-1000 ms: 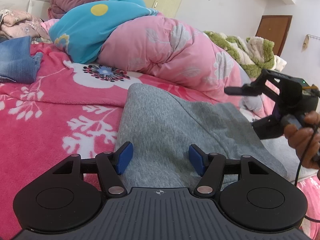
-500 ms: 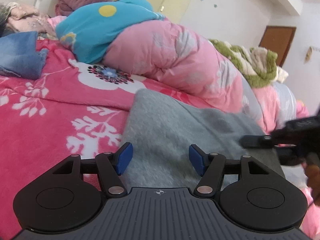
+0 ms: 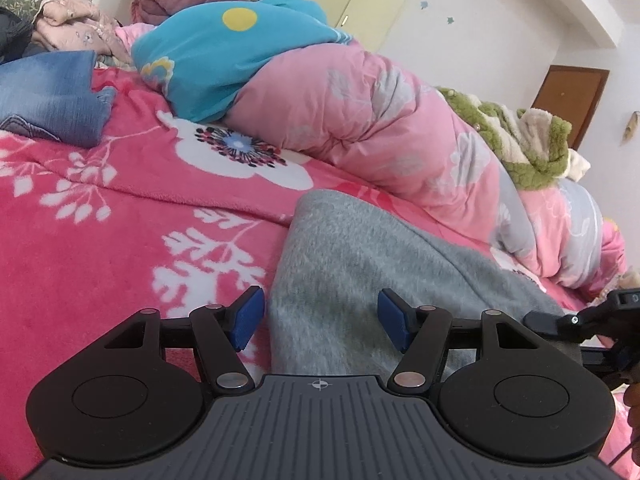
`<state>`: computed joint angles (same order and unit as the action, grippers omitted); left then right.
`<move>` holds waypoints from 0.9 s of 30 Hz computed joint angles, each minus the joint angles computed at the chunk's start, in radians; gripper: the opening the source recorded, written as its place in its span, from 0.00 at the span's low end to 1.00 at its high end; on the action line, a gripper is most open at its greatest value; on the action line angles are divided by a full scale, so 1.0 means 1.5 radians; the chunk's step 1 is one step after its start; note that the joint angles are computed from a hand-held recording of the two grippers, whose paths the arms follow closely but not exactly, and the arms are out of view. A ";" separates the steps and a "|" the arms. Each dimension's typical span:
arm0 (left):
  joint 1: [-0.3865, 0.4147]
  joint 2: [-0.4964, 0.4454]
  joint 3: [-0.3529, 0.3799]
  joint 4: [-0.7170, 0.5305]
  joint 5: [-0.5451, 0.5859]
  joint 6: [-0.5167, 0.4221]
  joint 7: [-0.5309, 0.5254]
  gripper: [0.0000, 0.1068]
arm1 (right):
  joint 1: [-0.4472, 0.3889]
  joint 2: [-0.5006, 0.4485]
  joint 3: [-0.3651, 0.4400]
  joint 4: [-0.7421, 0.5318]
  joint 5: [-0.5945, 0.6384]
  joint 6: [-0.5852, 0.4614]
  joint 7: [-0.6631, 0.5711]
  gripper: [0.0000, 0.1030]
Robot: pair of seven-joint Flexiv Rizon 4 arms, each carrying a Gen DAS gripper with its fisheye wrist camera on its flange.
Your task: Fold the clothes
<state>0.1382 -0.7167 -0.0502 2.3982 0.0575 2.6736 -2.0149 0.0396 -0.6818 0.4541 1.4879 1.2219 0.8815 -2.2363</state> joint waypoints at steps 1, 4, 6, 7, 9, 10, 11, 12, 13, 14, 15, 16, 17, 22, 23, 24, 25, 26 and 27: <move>-0.011 -0.001 0.006 0.002 -0.015 0.010 0.006 0.59 | 0.006 0.000 -0.004 0.001 -0.006 0.008 0.001 0.11; -0.071 -0.010 0.035 0.007 -0.086 0.076 0.056 0.59 | 0.027 -0.014 -0.018 0.000 -0.029 0.037 0.031 0.10; -0.102 -0.014 0.046 0.004 -0.113 0.118 0.104 0.60 | 0.011 -0.020 -0.001 0.005 -0.013 0.048 0.013 0.10; -0.108 -0.012 0.044 0.000 -0.108 0.124 0.127 0.60 | -0.001 -0.017 0.013 0.011 0.006 0.055 -0.016 0.10; -0.111 -0.002 0.034 -0.010 -0.082 0.111 0.167 0.61 | -0.021 -0.008 0.034 0.024 0.049 0.068 -0.083 0.11; -0.112 0.002 0.028 -0.016 -0.069 0.100 0.185 0.61 | -0.025 0.000 0.040 0.033 0.072 0.083 -0.124 0.11; -0.113 0.005 0.020 -0.023 -0.057 0.083 0.201 0.61 | -0.024 0.009 0.042 0.041 0.094 0.100 -0.164 0.11; -0.114 0.008 0.013 -0.030 -0.045 0.065 0.216 0.61 | -0.021 0.016 0.041 0.047 0.111 0.113 -0.193 0.11; -0.118 0.009 0.009 -0.037 -0.041 0.045 0.233 0.61 | -0.015 0.020 0.036 0.051 0.123 0.122 -0.213 0.11; -0.128 0.009 0.007 -0.042 -0.050 0.026 0.252 0.61 | -0.010 0.023 0.032 0.055 0.136 0.132 -0.232 0.11; -0.139 0.009 0.006 -0.046 -0.064 0.008 0.272 0.61 | -0.001 0.024 0.024 0.057 0.142 0.142 -0.236 0.11; -0.146 0.007 0.005 -0.051 -0.074 -0.011 0.287 0.61 | 0.008 0.022 0.014 0.056 0.141 0.145 -0.220 0.11; -0.149 0.005 0.002 -0.056 -0.080 -0.033 0.298 0.60 | 0.012 0.018 0.006 0.054 0.138 0.142 -0.202 0.11; -0.149 -0.005 -0.002 -0.062 -0.084 -0.059 0.317 0.60 | 0.014 0.025 -0.006 0.064 0.141 0.142 -0.202 0.12; -0.146 -0.004 -0.004 -0.063 -0.081 -0.060 0.315 0.60 | 0.017 0.029 -0.009 0.067 0.137 0.147 -0.201 0.13; -0.142 -0.005 -0.006 -0.063 -0.078 -0.062 0.313 0.60 | 0.019 0.036 -0.011 0.072 0.131 0.150 -0.193 0.14; -0.140 -0.005 -0.007 -0.063 -0.075 -0.062 0.311 0.60 | 0.020 0.045 -0.013 0.078 0.131 0.161 -0.194 0.15; -0.140 -0.005 -0.007 -0.062 -0.075 -0.061 0.310 0.60 | 0.021 0.056 -0.013 0.083 0.138 0.181 -0.206 0.16; -0.142 -0.006 -0.006 -0.063 -0.077 -0.060 0.311 0.60 | 0.020 0.068 -0.012 0.088 0.153 0.205 -0.230 0.16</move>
<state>-0.0746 -0.7257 -0.0593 2.3039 -0.0576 2.5840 -1.5479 0.0689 -0.5793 0.4362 1.6202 1.4519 1.1889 -2.5815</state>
